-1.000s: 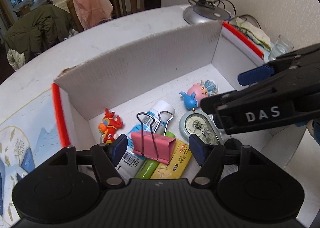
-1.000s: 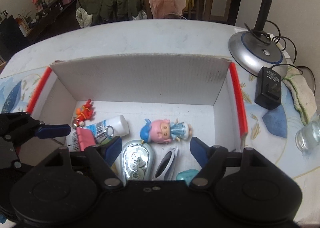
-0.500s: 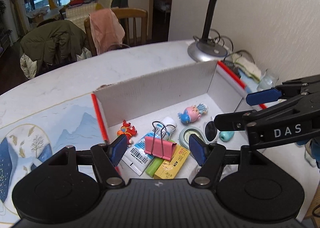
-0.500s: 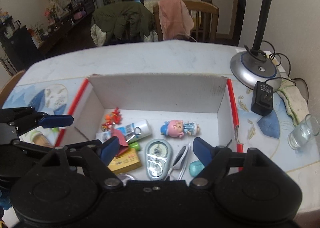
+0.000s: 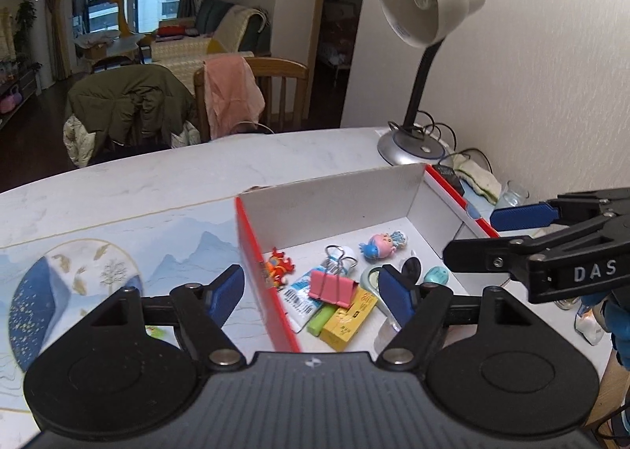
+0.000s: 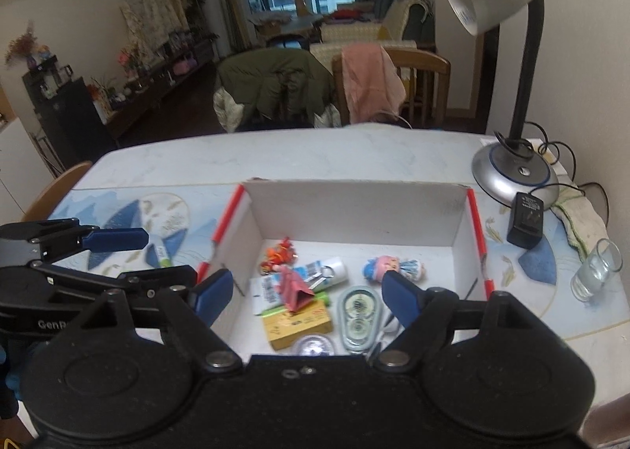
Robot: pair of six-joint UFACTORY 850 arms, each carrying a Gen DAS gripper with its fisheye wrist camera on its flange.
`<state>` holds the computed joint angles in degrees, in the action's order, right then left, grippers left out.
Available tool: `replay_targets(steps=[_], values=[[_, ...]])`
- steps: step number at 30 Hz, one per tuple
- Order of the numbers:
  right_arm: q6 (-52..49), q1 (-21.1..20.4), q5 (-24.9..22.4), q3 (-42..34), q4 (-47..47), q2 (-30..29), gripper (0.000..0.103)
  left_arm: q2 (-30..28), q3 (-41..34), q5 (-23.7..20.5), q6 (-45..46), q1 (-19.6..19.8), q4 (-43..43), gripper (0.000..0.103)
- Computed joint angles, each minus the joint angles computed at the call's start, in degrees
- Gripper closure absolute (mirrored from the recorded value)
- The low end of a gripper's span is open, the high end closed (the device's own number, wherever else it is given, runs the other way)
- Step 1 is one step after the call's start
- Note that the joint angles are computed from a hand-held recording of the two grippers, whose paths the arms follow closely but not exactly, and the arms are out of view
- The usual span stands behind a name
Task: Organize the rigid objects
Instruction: 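Withdraw both tools from the box toward the jar and marker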
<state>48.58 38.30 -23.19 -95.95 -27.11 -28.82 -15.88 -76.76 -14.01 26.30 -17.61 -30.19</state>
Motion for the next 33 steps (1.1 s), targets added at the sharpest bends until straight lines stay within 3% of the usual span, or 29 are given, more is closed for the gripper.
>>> replay_targets(steps=[7,15,21,25,33], values=[[10.2,2.9,2.6,1.5,-8.7,0.8,0.008,4.5,5.7,1.2,8.7,3.4,-8.8,0.022],[16.2,6.3,3.7,-0.5,-9.9,-1.7,0.002,7.1,10.2,-1.2,18.5,9.0,-18.3,0.019],[15.5,8.7,1.3,-5.0,-7.7,-5.3,0.002,8.1,12.6,-3.1,27.7,12.3,-24.6,0.015],[15.4,9.9,-0.9,-8.5,-6.8,-7.6,0.002,8.4,13.8,-4.1,35.6,14.2,-30.4,0.001],[11.3,11.2,-7.1,-20.3,-2.9,-14.7,0.003,7.7,16.0,-3.7,53.3,16.4,-43.3,0.0]])
